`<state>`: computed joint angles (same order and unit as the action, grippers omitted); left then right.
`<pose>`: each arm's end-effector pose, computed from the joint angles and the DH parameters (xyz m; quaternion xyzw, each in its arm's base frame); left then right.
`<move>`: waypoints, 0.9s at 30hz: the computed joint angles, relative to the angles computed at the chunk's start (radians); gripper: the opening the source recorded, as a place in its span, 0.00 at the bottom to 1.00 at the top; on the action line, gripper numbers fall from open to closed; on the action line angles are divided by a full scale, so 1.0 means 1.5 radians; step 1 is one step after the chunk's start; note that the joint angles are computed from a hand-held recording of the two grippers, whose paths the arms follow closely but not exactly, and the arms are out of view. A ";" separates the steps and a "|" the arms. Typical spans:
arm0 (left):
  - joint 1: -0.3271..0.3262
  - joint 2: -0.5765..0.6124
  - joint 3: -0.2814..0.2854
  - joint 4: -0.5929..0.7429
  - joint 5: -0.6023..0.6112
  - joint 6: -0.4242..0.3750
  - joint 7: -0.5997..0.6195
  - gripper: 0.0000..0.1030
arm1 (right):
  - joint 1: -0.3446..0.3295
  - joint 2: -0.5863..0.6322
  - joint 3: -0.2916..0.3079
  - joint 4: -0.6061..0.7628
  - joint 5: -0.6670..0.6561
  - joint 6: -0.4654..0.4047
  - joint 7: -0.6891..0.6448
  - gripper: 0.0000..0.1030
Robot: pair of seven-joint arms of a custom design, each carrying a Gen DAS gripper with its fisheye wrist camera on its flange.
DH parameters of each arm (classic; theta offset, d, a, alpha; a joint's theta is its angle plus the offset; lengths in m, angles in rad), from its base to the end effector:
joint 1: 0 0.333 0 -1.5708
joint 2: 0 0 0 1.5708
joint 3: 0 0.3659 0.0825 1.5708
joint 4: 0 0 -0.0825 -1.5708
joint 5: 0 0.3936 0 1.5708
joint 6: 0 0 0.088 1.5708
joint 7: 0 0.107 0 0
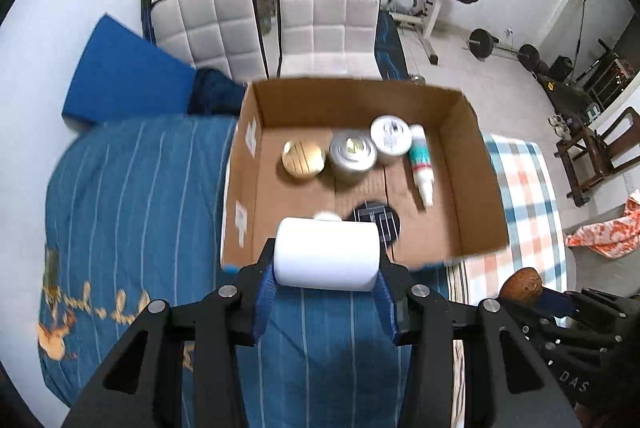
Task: Organize rigid objects
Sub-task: 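Carry the white cylinder and walnut into the box and lower them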
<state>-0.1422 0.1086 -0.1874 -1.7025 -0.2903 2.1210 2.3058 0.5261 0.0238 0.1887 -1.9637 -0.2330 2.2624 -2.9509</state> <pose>0.6033 -0.2136 0.6024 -0.3002 0.9305 -0.2039 0.0490 0.4565 0.3870 0.5347 -0.3137 0.9347 -0.0272 0.1650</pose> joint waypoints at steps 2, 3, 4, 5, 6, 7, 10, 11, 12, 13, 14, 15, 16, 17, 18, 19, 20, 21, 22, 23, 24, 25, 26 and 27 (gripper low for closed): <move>-0.007 0.015 -0.004 0.015 0.005 0.010 -0.009 0.39 | -0.007 -0.003 -0.007 0.006 -0.003 -0.010 -0.012 0.40; -0.011 0.026 -0.006 0.029 0.010 0.012 -0.016 0.39 | -0.011 -0.002 -0.010 0.010 -0.006 -0.014 -0.015 0.40; -0.013 0.031 -0.007 0.037 0.013 0.008 -0.021 0.39 | -0.014 0.004 -0.011 0.010 -0.011 -0.009 -0.015 0.40; -0.016 0.038 -0.008 0.046 0.014 0.006 -0.025 0.39 | -0.017 0.005 -0.014 0.012 -0.011 -0.011 -0.022 0.40; -0.018 0.043 -0.009 0.051 0.016 0.006 -0.029 0.39 | -0.020 0.008 -0.015 0.010 -0.013 -0.006 -0.023 0.40; -0.022 0.052 -0.010 0.061 0.023 0.005 -0.034 0.39 | -0.023 0.010 -0.018 0.007 -0.014 -0.001 -0.024 0.40; -0.031 0.084 -0.011 0.096 0.040 -0.009 -0.058 0.39 | -0.036 0.020 -0.027 0.001 -0.006 0.010 -0.040 0.40; -0.035 0.098 -0.011 0.110 0.049 -0.016 -0.067 0.39 | -0.041 0.024 -0.030 -0.006 0.001 0.020 -0.046 0.40; -0.041 0.114 -0.010 0.125 0.062 -0.021 -0.079 0.39 | -0.047 0.031 -0.033 -0.009 0.009 0.026 -0.055 0.40; -0.049 0.135 -0.009 0.142 0.077 -0.024 -0.091 0.39 | -0.052 0.036 -0.036 -0.017 0.013 0.040 -0.059 0.40; -0.055 0.152 -0.008 0.157 0.090 -0.030 -0.099 0.39 | -0.058 0.044 -0.039 -0.021 0.021 0.052 -0.070 0.40; -0.061 0.168 -0.006 0.172 0.102 -0.037 -0.109 0.39 | -0.066 0.056 -0.044 -0.023 0.036 0.059 -0.085 0.40; -0.068 0.189 -0.004 0.191 0.117 -0.047 -0.121 0.39 | -0.072 0.065 -0.046 -0.029 0.044 0.075 -0.093 0.40; -0.075 0.213 -0.002 0.216 0.132 -0.064 -0.131 0.39 | -0.078 0.075 -0.048 -0.031 0.055 0.089 -0.109 0.40; -0.084 0.242 0.003 0.246 0.147 -0.086 -0.146 0.39 | -0.086 0.089 -0.050 -0.031 0.073 0.100 -0.127 0.40; -0.088 0.259 0.004 0.264 0.156 -0.098 -0.153 0.39 | -0.093 0.102 -0.052 -0.031 0.087 0.111 -0.142 0.40; -0.094 0.283 0.007 0.292 0.165 -0.119 -0.163 0.39 | -0.102 0.118 -0.051 -0.029 0.107 0.126 -0.169 0.40; -0.101 0.304 0.011 0.315 0.174 -0.135 -0.173 0.39 | -0.108 0.133 -0.052 -0.025 0.120 0.134 -0.183 0.40; -0.106 0.325 0.013 0.340 0.183 -0.151 -0.179 0.39 | -0.112 0.144 -0.053 -0.019 0.129 0.134 -0.194 0.40; -0.111 0.347 0.015 0.367 0.190 -0.173 -0.186 0.39 | -0.117 0.158 -0.052 -0.012 0.141 0.136 -0.212 0.40; -0.117 0.365 0.020 0.388 0.199 -0.185 -0.196 0.39 | -0.121 0.172 -0.053 -0.003 0.150 0.134 -0.223 0.40; -0.120 0.376 0.021 0.398 0.203 -0.189 -0.198 0.39 | -0.124 0.185 -0.053 0.007 0.155 0.128 -0.233 0.40; -0.124 0.386 0.023 0.408 0.211 -0.196 -0.201 0.39 | -0.127 0.197 -0.053 0.015 0.162 0.125 -0.243 0.40; -0.127 0.393 0.025 0.415 0.218 -0.200 -0.203 0.39 | -0.130 0.209 -0.054 0.022 0.168 0.125 -0.248 0.40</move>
<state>-0.3329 0.6980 -0.1498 -1.0805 0.0366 1.8209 2.0012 0.3312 0.3375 0.1074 -1.9313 0.0193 2.4494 -3.3231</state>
